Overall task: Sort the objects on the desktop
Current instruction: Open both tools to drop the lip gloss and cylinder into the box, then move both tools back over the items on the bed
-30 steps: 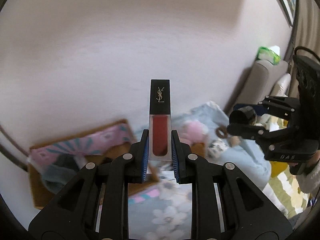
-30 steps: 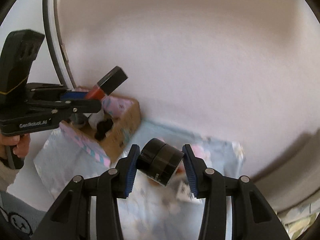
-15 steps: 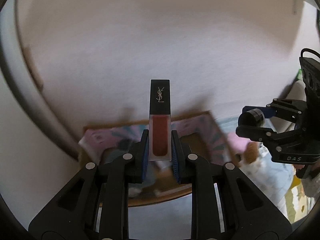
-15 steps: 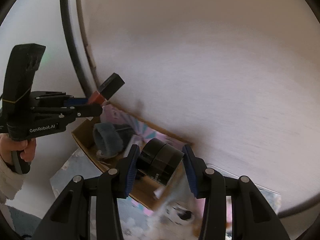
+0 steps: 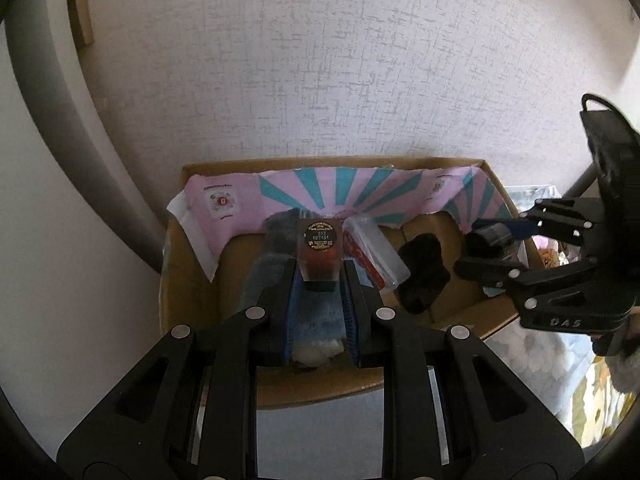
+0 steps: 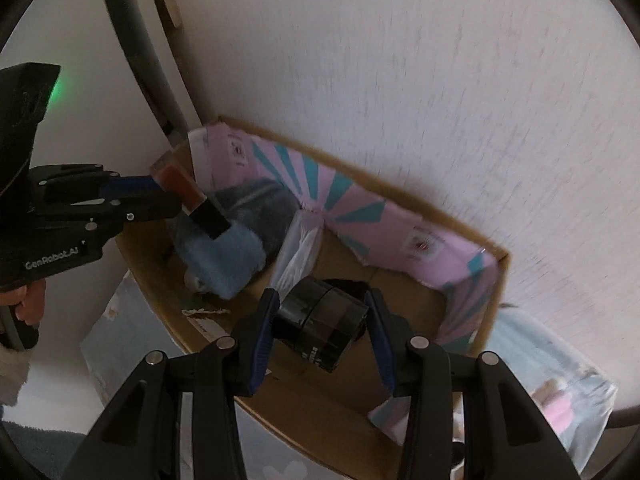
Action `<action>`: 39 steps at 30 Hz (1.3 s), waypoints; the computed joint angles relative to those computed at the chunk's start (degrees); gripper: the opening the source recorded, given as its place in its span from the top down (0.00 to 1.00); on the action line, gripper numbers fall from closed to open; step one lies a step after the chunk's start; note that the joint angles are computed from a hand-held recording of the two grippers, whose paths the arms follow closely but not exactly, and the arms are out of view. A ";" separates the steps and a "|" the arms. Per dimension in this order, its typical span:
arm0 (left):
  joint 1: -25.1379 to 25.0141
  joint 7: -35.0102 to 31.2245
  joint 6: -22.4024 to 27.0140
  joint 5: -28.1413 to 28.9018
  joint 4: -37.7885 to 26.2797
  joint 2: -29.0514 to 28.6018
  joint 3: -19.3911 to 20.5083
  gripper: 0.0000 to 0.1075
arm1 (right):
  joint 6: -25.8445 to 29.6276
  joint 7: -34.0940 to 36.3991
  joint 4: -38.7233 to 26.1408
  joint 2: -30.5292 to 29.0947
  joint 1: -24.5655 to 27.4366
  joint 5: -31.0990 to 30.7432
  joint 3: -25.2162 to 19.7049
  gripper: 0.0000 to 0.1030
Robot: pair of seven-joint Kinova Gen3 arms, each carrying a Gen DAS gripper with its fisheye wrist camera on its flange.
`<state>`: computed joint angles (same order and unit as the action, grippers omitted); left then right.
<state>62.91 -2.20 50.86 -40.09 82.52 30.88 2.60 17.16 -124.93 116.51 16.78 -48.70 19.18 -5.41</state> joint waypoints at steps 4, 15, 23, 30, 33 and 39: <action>-0.20 0.16 -1.10 -0.55 0.36 0.24 -0.28 0.83 | 0.97 0.53 -1.63 1.80 0.01 -0.29 -0.01 0.61; -0.27 0.01 -1.94 -3.12 0.27 -0.90 -0.53 0.83 | 1.28 -0.44 -2.72 1.48 -0.95 0.76 1.21 0.61; -1.15 -6.27 5.16 1.69 -6.12 0.88 0.63 0.35 | 3.07 0.91 -3.44 1.08 1.36 -0.70 -0.91 0.30; 1.71 -3.34 8.88 -2.04 -6.98 0.45 -0.29 0.04 | 1.96 -0.10 -0.77 -3.30 2.24 -0.39 -0.52 0.20; 1.88 -3.07 9.81 -2.42 -7.62 0.38 -0.01 0.04 | 2.84 -2.26 0.03 -5.16 2.24 1.45 -0.44 0.20; 3.36 -3.22 12.53 -3.71 -9.69 -0.11 0.35 0.04 | 5.03 -6.40 1.41 -8.46 3.91 5.22 -2.10 0.20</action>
